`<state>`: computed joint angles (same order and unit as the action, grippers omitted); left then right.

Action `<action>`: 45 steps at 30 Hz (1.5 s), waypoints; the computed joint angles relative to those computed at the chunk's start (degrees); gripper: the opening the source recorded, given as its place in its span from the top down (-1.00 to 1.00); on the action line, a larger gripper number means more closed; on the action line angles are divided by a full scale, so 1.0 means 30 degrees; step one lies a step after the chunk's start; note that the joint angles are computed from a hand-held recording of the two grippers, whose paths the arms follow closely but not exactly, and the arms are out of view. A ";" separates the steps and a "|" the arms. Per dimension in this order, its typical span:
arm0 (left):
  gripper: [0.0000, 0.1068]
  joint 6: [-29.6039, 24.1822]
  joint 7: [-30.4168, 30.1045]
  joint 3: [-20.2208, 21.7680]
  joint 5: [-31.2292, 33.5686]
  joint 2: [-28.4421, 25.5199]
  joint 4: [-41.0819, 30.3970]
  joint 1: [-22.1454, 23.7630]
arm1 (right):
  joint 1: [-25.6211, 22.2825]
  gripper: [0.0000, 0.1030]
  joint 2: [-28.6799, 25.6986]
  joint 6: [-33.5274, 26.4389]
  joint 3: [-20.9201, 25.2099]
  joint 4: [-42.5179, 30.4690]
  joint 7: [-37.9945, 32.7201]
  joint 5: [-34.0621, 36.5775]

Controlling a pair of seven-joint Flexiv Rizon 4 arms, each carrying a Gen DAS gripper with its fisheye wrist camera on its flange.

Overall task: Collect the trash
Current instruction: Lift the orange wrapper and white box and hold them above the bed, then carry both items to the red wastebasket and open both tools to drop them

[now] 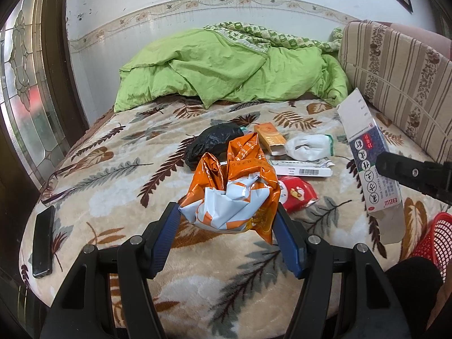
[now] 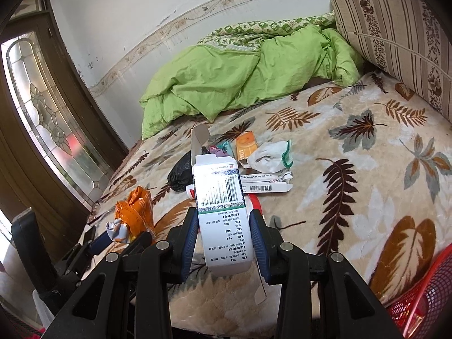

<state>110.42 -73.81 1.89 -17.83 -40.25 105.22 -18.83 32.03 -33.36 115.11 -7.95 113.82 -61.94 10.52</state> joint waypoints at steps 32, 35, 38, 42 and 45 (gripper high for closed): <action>-0.22 -0.5950 0.3168 -1.2931 0.4861 0.0866 -0.0056 0.6322 | 0.2947 0.23 0.7502 0.0629 -0.4376 0.7282 -0.5361 1.0297; -0.22 -0.7247 0.4322 -1.3486 0.4235 0.0447 -0.0648 0.5710 | 0.4389 0.23 0.8382 0.0067 -0.6590 0.8211 -0.5985 1.1763; -0.22 -0.8253 0.5119 -1.3282 0.3622 0.0094 -0.1311 0.4597 | 0.4575 0.23 0.8766 0.0082 -0.7344 0.9125 -0.5323 1.1669; -0.35 -0.9989 0.6167 -1.3260 0.2629 -0.0316 -0.2020 0.3654 | 0.3889 0.21 0.8903 0.0381 -0.7100 1.0008 -0.4327 1.1308; -0.39 -1.0921 0.6503 -1.2493 0.2009 -0.0305 -0.2400 0.2809 | 0.2991 0.05 0.8668 0.0089 -0.6397 1.0247 -0.3564 1.0684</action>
<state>77.66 -54.30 -35.59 -11.81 -41.17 98.02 -10.40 41.00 -7.36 115.37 -27.14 144.56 -72.63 42.57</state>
